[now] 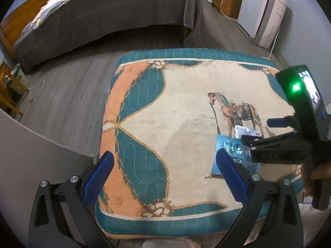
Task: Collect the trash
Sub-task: 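Move both grippers back over the cushion toward the blister pack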
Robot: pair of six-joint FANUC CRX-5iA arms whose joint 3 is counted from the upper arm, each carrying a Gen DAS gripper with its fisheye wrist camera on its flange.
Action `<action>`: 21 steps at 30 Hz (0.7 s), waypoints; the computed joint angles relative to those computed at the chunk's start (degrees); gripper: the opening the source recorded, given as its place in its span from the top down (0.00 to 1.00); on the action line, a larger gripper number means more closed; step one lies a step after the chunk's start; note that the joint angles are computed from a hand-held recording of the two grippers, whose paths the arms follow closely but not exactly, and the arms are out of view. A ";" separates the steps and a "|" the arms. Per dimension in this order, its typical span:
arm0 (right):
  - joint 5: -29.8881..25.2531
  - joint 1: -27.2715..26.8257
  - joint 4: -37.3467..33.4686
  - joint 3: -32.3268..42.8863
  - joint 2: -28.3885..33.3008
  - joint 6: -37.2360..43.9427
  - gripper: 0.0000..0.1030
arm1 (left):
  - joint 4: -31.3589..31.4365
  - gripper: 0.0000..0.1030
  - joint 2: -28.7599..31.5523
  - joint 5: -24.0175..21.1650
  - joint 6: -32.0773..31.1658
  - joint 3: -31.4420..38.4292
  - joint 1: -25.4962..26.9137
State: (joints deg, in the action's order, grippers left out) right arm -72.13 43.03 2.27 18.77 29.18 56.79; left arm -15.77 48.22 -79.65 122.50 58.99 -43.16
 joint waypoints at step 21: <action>4.96 -3.58 1.03 -3.70 -3.86 -0.93 0.89 | 5.83 0.05 6.33 -3.63 1.86 7.13 -0.06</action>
State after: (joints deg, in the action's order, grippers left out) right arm -67.18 39.45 3.30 15.07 25.32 55.86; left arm -9.94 54.55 -83.28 124.36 66.12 -43.22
